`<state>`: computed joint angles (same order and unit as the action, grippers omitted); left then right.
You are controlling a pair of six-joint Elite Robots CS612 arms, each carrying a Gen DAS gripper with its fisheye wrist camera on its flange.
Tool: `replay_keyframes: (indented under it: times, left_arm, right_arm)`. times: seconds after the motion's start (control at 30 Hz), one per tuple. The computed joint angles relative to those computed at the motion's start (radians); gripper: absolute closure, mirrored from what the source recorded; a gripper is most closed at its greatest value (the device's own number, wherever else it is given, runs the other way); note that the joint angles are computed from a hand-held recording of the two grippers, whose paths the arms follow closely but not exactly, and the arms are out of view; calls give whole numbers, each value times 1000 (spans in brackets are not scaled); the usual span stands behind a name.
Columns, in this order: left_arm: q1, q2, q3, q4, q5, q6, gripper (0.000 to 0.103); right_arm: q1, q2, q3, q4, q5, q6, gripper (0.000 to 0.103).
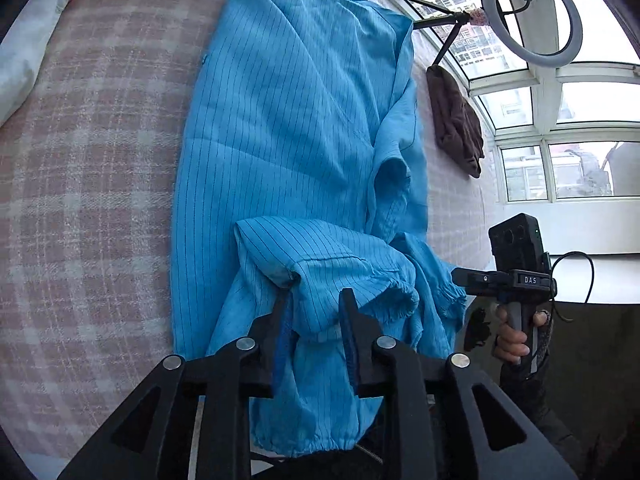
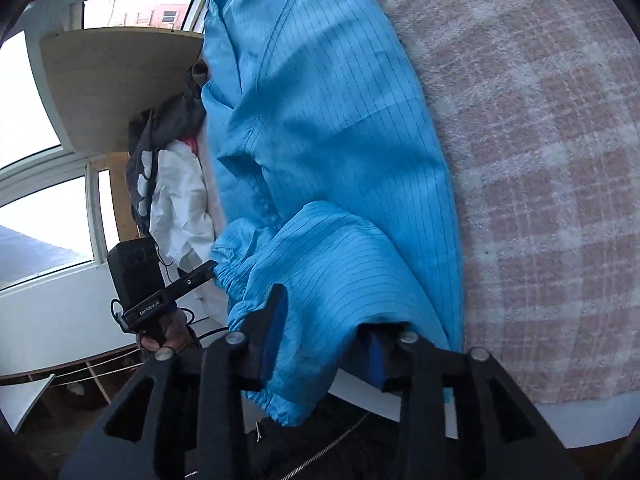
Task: Fold clothes
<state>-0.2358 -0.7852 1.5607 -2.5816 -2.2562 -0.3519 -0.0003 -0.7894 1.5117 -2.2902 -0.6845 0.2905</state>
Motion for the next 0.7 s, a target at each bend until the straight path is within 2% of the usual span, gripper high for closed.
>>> replay_keyframes:
  times: [0.07, 0.17, 0.2, 0.23, 0.27, 0.3, 0.33, 0.4, 0.43, 0.47, 0.5, 0.57, 0.63, 0.7]
  left_arm:
    - [-3, -9, 13, 2, 0, 18, 76]
    - [-14, 21, -2, -26, -41, -7, 77]
    - [-17, 35, -8, -44, -51, -20, 79]
    - [-17, 43, -10, -61, -64, -43, 92]
    - [-15, 47, -9, -77, -78, -73, 99]
    - [-10, 50, -5, -108, -100, -110, 98]
    - [-3, 53, 1, -151, -129, -154, 98]
    - [16, 67, 4, -268, -160, -331, 98]
    - [27, 74, 0, -314, -169, -416, 97]
    - [38, 79, -13, -317, -159, -459, 96]
    - [38, 80, -33, -280, -107, -460, 95]
    - [31, 80, -93, -129, 24, -360, 94]
    - [25, 90, -150, -13, 44, -252, 94]
    - [20, 89, -181, 59, 19, -143, 91]
  right_arm:
    - [3, -11, 2, 54, -2, -53, 56]
    - [11, -21, 6, 95, 6, -114, 56]
    - [14, -19, 5, 95, 13, -120, 56]
    - [18, -14, 3, 88, 22, -124, 56]
    - [20, -9, 1, 75, 35, -114, 56]
    - [20, -5, 1, 54, 60, -92, 58]
    - [18, 0, 1, 31, 102, -73, 65]
    - [11, 11, 1, -46, 184, -15, 66]
    - [5, 18, 4, -129, 207, 54, 66]
    - [1, 26, 3, -212, 206, 135, 66]
    - [-3, 37, -4, -273, 174, 214, 66]
    - [-11, 60, -30, -303, 110, 308, 65]
    - [-18, 80, -53, -278, 97, 346, 65]
    - [-20, 75, -54, -245, 111, 305, 65]
